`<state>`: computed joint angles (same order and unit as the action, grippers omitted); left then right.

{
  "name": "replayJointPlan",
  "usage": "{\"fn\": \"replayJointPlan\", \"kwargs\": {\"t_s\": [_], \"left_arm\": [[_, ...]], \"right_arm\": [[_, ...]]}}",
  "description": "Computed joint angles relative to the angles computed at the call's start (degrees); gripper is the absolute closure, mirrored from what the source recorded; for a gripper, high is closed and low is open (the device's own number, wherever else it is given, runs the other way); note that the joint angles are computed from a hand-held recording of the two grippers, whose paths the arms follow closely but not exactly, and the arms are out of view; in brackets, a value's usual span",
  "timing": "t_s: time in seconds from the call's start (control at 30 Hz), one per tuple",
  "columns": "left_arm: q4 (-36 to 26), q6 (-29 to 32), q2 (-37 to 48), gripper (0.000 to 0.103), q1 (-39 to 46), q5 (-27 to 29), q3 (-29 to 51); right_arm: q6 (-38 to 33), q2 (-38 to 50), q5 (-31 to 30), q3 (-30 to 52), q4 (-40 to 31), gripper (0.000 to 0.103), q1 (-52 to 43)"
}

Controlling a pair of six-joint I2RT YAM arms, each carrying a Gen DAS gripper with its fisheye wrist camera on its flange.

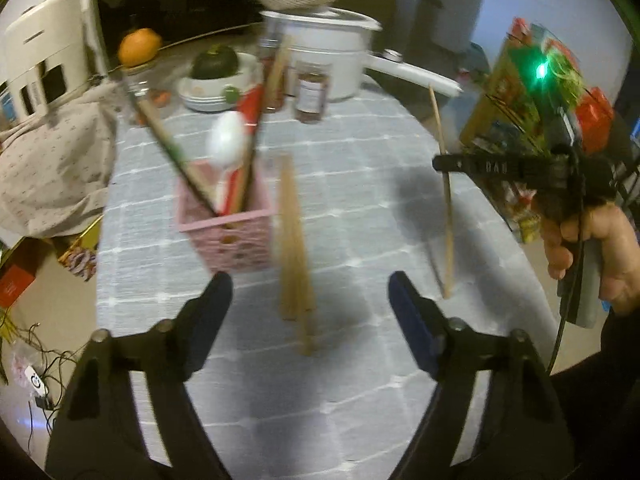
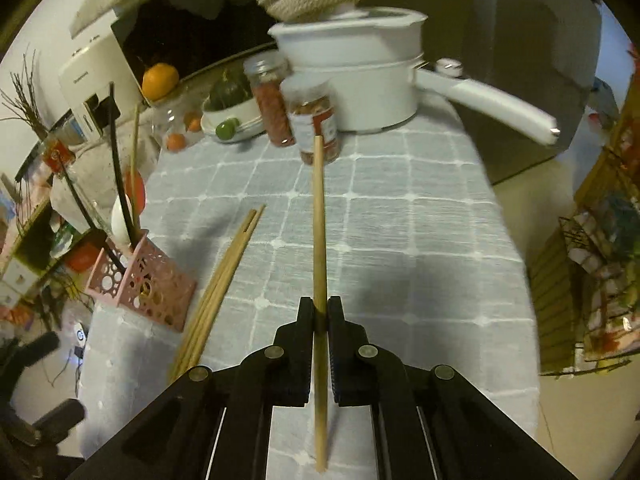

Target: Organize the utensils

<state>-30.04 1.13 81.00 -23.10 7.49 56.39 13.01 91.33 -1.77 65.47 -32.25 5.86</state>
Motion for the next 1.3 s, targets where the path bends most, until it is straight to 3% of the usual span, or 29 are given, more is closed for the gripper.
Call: {"fn": "replayJointPlan", "kwargs": {"t_s": [0.1, 0.17, 0.37, 0.5, 0.67, 0.93, 1.13, 1.3], "left_arm": [[-0.9, -2.7, 3.2, 0.051, -4.2, -2.3, 2.6], [-1.1, -4.4, 6.0, 0.053, -6.8, -4.3, 5.0], [-2.4, -11.4, 24.2, 0.053, -13.2, -9.8, 20.7], [-5.6, -13.9, 38.1, 0.053, -15.4, -20.9, 35.3], [-10.2, -17.2, 52.4, 0.053, -14.3, -27.2, 52.6], [-19.3, -15.7, 66.7, 0.035, -12.8, -33.9, 72.7], [-22.1, -15.4, 69.2, 0.026, -11.1, -30.1, 76.9], [-30.3, -19.0, 73.2, 0.021, -7.6, -20.3, 86.2]], "right_arm": [[-0.2, -4.2, -2.4, -2.1, -0.7, 0.096, -2.8], [-2.1, -7.5, -3.0, -3.4, -1.3, 0.096, -4.7], [-6.8, -13.2, -7.1, -5.0, -2.2, 0.096, -12.8], [-7.9, -13.5, -11.4, -5.4, -2.5, 0.096, -18.5], [-10.1, -12.5, -14.4, -4.9, -2.8, 0.096, -22.5], [-11.6, -10.8, -15.2, -4.1, -2.9, 0.096, -22.8], [-11.1, -9.8, -15.3, -3.5, -2.4, 0.096, -22.7], [-10.2, -9.7, -15.1, -3.4, -2.2, 0.096, -22.8]]}}
